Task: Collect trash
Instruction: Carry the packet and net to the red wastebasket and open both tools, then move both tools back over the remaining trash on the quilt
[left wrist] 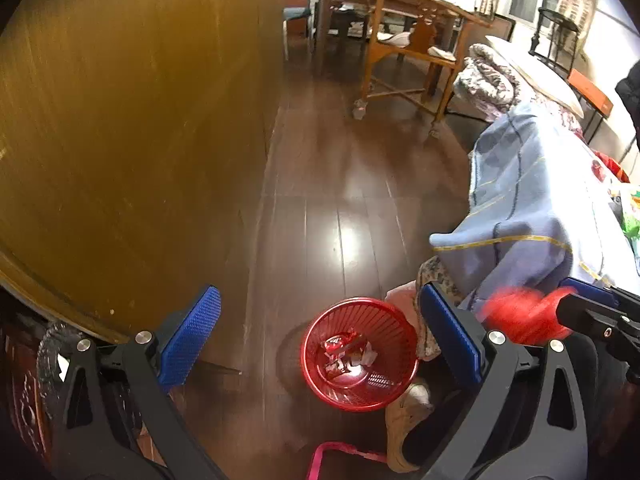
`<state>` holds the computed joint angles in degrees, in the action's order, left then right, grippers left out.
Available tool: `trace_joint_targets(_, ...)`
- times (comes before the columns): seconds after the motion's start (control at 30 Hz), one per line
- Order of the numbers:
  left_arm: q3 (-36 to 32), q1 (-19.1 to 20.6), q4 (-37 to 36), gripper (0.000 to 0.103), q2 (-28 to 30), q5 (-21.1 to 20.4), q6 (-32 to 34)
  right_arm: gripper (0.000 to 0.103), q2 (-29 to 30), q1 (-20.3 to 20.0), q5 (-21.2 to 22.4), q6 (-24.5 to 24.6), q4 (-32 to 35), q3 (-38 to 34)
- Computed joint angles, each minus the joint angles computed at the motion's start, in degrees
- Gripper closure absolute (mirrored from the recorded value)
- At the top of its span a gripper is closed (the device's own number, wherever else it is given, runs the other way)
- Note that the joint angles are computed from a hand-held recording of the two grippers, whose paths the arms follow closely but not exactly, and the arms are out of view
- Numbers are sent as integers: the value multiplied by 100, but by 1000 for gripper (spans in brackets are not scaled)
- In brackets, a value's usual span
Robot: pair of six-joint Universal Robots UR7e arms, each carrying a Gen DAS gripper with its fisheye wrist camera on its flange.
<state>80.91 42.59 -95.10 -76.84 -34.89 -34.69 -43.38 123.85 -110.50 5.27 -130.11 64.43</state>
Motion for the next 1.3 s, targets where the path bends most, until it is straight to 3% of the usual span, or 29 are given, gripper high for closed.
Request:
trace_joint_targets(0.37, -67, -114, 65, 7, 37, -24, 7, 57, -208, 44, -161, 108, -397, 300)
trace_joint_targets(0.5, -58, -331, 41, 7, 55, 118, 153, 50, -402, 68, -237, 81, -652, 506)
trace_joint_targets(0.97, 10, -1107, -415, 7, 322, 543, 670, 46, -1383, 173, -424, -15, -1864, 1610)
trace_joint_targets(1.3, -349, -1341, -1348, 7, 1112, 32, 1332, 42, -2172, -38, -751, 119, -2566, 2352)
